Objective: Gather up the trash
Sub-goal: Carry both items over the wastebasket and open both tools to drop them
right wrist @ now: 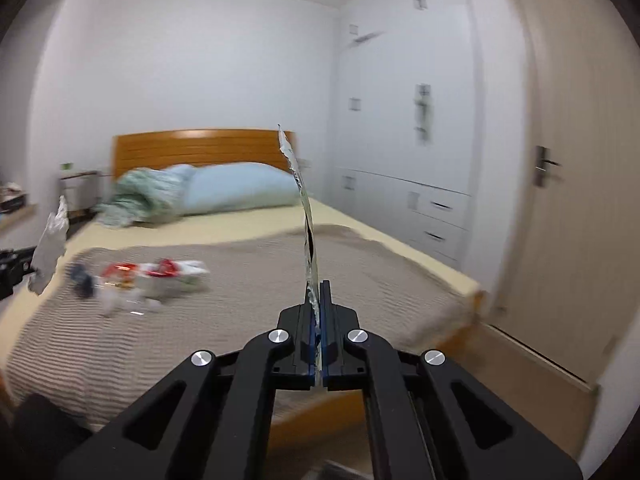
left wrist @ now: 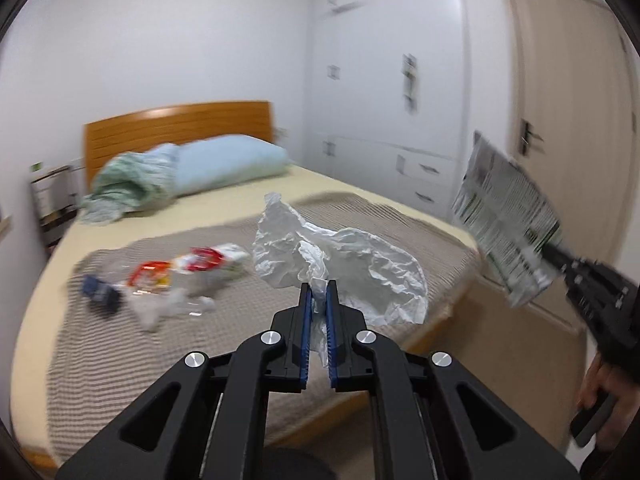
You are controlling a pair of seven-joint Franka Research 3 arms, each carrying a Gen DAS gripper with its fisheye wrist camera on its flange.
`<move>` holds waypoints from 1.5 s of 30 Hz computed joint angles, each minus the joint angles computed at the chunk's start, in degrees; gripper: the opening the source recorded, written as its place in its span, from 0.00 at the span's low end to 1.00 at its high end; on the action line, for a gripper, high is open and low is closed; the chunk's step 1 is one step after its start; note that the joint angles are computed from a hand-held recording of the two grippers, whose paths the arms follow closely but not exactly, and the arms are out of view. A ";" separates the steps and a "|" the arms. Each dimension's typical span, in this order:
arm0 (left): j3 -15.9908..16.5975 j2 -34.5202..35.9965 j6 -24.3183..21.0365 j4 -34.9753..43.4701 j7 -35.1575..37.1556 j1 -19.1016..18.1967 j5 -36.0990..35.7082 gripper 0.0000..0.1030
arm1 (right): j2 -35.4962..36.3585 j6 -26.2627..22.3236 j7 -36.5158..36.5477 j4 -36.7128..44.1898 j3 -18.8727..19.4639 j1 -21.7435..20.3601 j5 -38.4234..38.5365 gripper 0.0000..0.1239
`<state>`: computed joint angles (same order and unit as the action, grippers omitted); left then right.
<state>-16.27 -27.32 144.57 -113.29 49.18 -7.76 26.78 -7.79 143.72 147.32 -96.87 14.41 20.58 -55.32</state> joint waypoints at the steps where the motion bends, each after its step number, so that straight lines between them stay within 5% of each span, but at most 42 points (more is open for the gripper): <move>1: -0.41 2.22 0.42 1.04 0.64 -0.87 -0.70 0.04 | -2.02 -0.57 0.52 -2.42 -0.73 -0.55 0.26 0.01; 7: -2.20 14.66 -0.28 7.50 4.73 -5.80 -2.43 0.04 | -9.50 -1.76 1.50 -15.12 -1.22 -5.59 4.64 0.01; 12: -2.47 25.88 -4.28 11.86 9.16 -10.09 -2.24 0.04 | -9.79 1.32 -2.48 -25.22 -3.33 -6.77 16.85 0.01; 16: -1.61 34.35 -5.49 13.04 17.17 -11.88 -12.45 0.04 | -6.75 3.46 -2.38 -32.07 -3.17 -7.36 25.80 0.01; 24: -1.79 45.88 -8.52 14.75 24.12 -12.29 -21.09 0.04 | 1.74 8.02 -1.21 -39.71 -4.44 -4.06 40.57 0.01; 27: -1.33 49.51 -13.34 17.13 23.17 -12.35 -23.28 0.04 | 4.66 10.75 -6.36 -40.66 -5.60 -1.64 48.72 0.01; 30: -0.98 50.83 -13.07 17.89 23.29 -13.27 -21.69 0.04 | 7.43 14.21 -14.35 -40.88 -6.37 0.09 59.56 0.03; 31: -0.74 51.45 -13.15 18.22 23.02 -13.67 -20.92 0.04 | 8.93 13.80 -19.79 -40.14 -6.07 0.28 65.82 0.06; 32: -0.68 51.92 -13.60 18.45 22.62 -13.91 -20.70 0.04 | 10.22 11.72 -22.57 -38.84 -5.92 0.00 68.07 0.28; 33: -0.66 52.61 -14.48 18.92 22.51 -14.04 -20.62 0.04 | 10.84 10.07 -21.75 -38.29 -7.77 1.71 66.29 0.51; 38: -0.55 54.86 -17.85 20.41 23.29 -14.93 -18.83 0.05 | 8.56 5.67 -6.96 -39.56 -8.67 2.04 48.55 0.53; 45: -2.17 54.58 -14.70 19.90 24.66 -13.72 -23.62 0.09 | 2.82 3.58 -3.84 -41.59 -8.16 -1.82 41.56 0.53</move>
